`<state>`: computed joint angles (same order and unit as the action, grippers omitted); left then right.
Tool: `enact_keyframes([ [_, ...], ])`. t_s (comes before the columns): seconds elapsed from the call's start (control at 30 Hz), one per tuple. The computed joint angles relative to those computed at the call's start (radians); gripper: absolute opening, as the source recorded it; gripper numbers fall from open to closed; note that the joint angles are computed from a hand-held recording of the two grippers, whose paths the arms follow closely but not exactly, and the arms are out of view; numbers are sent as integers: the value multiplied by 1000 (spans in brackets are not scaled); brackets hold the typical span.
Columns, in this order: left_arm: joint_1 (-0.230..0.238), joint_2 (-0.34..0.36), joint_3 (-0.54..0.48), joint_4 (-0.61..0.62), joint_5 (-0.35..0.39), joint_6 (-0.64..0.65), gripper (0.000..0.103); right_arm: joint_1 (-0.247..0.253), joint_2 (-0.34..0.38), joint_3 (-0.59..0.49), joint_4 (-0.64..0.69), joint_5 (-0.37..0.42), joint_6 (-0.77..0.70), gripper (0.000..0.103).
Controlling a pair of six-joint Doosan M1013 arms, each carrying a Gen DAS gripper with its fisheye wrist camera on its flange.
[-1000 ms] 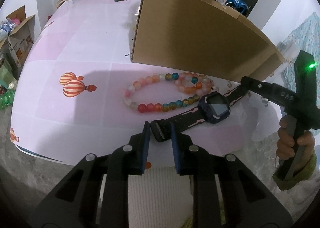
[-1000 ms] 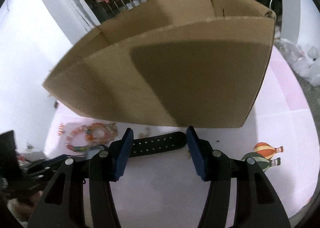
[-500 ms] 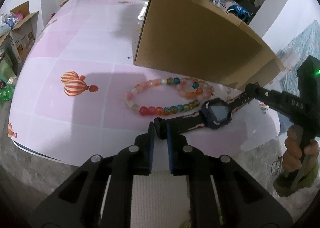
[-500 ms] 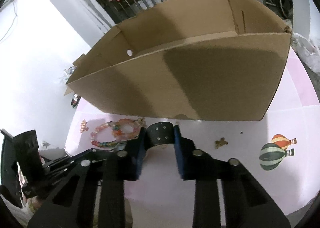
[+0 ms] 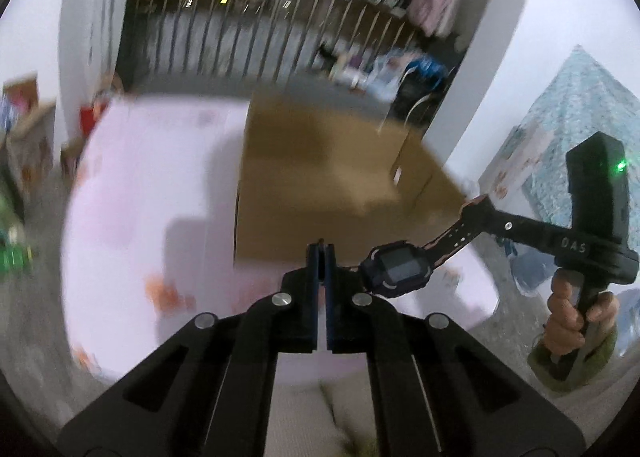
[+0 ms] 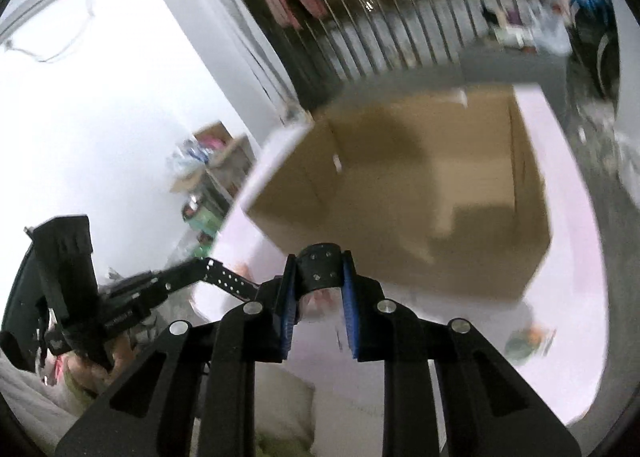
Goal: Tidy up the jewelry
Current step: 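Lift the smartwatch with the right tool into the box and open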
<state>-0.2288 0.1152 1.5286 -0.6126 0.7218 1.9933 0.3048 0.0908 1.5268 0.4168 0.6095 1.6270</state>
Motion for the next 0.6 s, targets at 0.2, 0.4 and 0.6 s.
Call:
enact_keyframes([
  [0.2, -7, 177, -304, 68, 115, -65, 1, -53, 145, -230, -68, 151, 61, 21],
  [0.4, -52, 458, -712, 290, 455, -295, 1, -86, 332, -469, -167, 421, 211, 21],
  [0.6, -89, 631, -965, 431, 670, -355, 1, -85, 423, -566, -265, 549, 293, 22],
])
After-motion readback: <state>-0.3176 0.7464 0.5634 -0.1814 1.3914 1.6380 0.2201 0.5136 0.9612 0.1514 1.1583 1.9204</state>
